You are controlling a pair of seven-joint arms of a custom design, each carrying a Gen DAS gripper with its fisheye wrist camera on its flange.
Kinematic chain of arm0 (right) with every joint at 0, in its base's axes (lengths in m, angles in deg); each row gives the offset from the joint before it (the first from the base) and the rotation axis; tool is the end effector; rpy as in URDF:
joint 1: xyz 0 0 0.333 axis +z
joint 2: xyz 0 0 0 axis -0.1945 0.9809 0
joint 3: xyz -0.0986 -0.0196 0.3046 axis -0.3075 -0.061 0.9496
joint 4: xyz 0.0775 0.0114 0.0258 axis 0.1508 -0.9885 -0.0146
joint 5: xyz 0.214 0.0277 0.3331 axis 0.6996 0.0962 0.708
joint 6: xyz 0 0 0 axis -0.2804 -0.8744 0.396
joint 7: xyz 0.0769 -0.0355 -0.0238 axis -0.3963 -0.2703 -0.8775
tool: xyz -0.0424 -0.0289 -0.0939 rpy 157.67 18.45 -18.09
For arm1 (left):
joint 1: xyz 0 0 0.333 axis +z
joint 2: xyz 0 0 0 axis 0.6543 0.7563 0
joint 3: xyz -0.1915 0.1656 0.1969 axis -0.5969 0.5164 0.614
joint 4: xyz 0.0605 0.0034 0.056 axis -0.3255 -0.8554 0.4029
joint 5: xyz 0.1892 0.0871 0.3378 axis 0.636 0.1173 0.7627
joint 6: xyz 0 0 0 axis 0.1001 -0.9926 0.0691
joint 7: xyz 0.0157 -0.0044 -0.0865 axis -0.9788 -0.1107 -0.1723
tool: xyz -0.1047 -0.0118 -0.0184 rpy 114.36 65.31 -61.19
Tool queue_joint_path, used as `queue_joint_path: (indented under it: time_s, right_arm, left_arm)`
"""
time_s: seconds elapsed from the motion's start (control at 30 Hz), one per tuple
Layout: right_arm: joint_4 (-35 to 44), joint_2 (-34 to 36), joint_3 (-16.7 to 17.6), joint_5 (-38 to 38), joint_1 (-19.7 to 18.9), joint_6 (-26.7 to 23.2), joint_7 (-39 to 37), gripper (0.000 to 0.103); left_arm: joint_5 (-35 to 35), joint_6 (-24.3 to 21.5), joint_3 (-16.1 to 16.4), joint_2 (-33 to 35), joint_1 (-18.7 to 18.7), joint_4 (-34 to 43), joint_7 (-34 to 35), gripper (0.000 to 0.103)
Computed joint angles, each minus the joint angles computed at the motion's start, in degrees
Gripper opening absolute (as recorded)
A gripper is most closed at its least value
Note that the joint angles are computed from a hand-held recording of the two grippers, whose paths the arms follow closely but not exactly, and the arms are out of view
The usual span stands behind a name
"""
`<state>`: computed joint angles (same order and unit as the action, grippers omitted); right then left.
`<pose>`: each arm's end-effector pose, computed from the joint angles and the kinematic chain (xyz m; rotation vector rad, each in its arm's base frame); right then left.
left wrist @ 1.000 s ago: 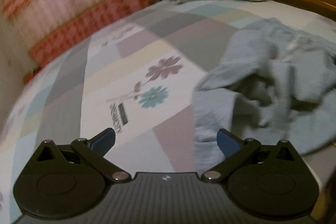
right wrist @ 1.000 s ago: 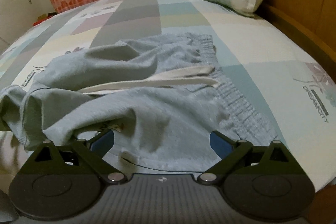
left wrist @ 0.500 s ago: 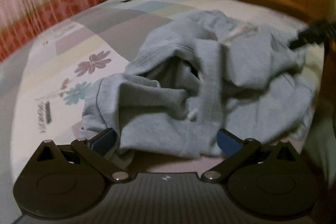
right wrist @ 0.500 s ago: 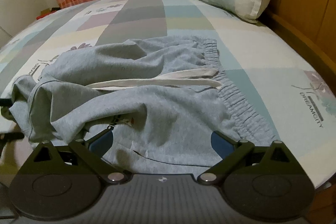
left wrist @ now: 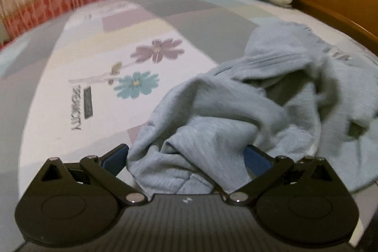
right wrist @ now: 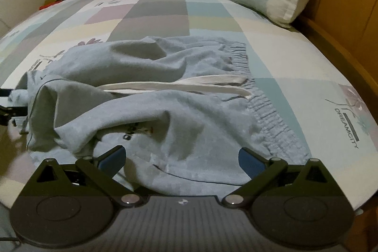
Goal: Fold clothes
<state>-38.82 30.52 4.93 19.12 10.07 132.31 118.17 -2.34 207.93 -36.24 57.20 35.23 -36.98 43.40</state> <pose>0.6136 0.2750 0.5194 -1.9772 1.5398 -0.5929 0.5953 -0.1487 0.4787 -1.5790 1.8824 -0.7221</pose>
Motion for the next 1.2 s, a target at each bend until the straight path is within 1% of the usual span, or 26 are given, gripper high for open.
queue_joint_path:
  time_s: [0.07,0.1,0.17,0.2,0.23,0.3,0.37,0.43,0.5,0.53,0.57,0.63,0.73,0.77,0.8,0.87,0.93,0.97,1.0,1.07,1.13,1.2]
  right_arm:
    - [0.3,0.3,0.3,0.2,0.1,-0.1,-0.8,0.103]
    - [0.5,0.5,0.4,0.3,0.1,0.0,-1.2,0.103]
    - [0.7,0.8,0.7,0.9,0.2,0.2,-1.9,0.103]
    - [0.8,0.9,0.8,1.3,0.3,0.3,-2.2,0.103]
    - [0.8,1.0,0.8,1.5,0.4,0.3,-2.4,0.103]
    - [0.7,0.9,0.7,1.2,0.8,0.4,-2.5,0.103]
    - [0.2,0.5,0.5,0.5,1.1,0.6,-2.3,0.103]
    - [-0.2,0.0,0.1,-0.8,1.5,0.7,-1.8,0.103]
    - [-0.8,-0.6,-0.2,-2.4,1.7,0.8,-0.8,0.103]
    - [-0.9,-0.8,-0.3,-2.5,1.6,0.9,-0.4,0.103]
    - [-1.1,-1.0,-0.3,-2.7,1.5,0.9,0.0,0.103]
    - [-1.4,-1.2,-0.3,-2.7,1.2,1.2,0.7,0.103]
    - [-2.2,-1.6,0.1,-1.5,0.4,2.0,0.4,0.103]
    - [-2.2,-1.5,0.3,-1.0,0.2,2.2,0.0,0.103]
    - [-2.2,-1.4,0.5,-0.5,0.1,2.4,-0.3,0.103]
    - [-2.2,-1.2,0.7,0.5,-0.1,2.7,-1.0,0.103]
    - [-2.0,-0.8,1.3,2.5,-0.3,3.1,-2.3,0.103]
    - [-1.9,-0.7,1.5,3.1,-0.3,3.1,-2.9,0.103]
    - [-1.9,-0.6,1.5,3.4,-0.2,3.0,-3.2,0.103]
    - [-2.2,-0.9,1.4,3.3,0.1,3.2,-3.7,0.103]
    - [-2.6,-1.3,1.4,3.4,0.2,3.5,-4.0,0.103]
    - [-3.0,-1.7,1.2,3.6,0.3,3.5,-3.7,0.103]
  left_arm:
    - [5.1,0.8,0.3,-2.6,-0.7,-2.2,-2.9,0.102]
    - [3.9,1.1,-0.4,-3.7,-0.4,-3.5,-0.4,0.102]
    - [-1.0,1.3,-1.9,-5.2,-0.2,-5.4,7.4,0.103]
    - [1.0,0.3,-2.4,-5.1,-0.2,-5.1,7.5,0.103]
    - [4.8,-1.1,-2.8,-4.9,-0.3,-4.7,5.8,0.103]
    - [15.8,-5.3,-3.1,-3.1,-0.8,-2.1,-1.3,0.103]
    - [25.7,-9.6,-2.7,-1.0,-2.3,0.8,-8.1,0.103]
    - [33.0,-11.8,-2.0,0.7,-3.5,3.3,-14.3,0.103]
    - [41.1,-16.0,-1.4,2.1,-5.1,5.8,-21.4,0.103]
    - [44.3,-18.3,-1.2,2.6,-5.6,6.7,-23.9,0.103]
    - [45.8,-20.4,-1.1,3.0,-5.9,7.3,-25.5,0.103]
    - [46.6,-24.1,-1.0,3.1,-6.0,8.0,-28.0,0.103]
    - [44.6,-24.8,-1.1,1.2,-5.1,6.5,-28.6,0.103]
    - [44.3,-24.1,-1.3,0.2,-4.8,5.4,-28.0,0.103]
    - [44.2,-23.0,-1.6,-1.0,-4.4,4.2,-27.4,0.103]
    - [43.8,-19.3,-2.4,-2.9,-3.9,2.1,-24.8,0.103]
    - [43.0,-14.4,-3.1,-3.8,-3.4,0.4,-19.7,0.103]
    - [43.3,-13.0,-3.4,-3.3,-3.3,0.5,-17.5,0.103]
    - [44.8,-13.3,-3.7,-2.4,-3.5,1.1,-16.4,0.103]
    - [48.3,-15.4,-4.1,-0.1,-4.5,2.8,-15.5,0.103]
    - [51.9,-16.5,-3.6,2.5,-5.4,5.3,-18.5,0.103]
    - [53.3,-17.6,-2.8,4.9,-6.0,8.5,-22.1,0.103]
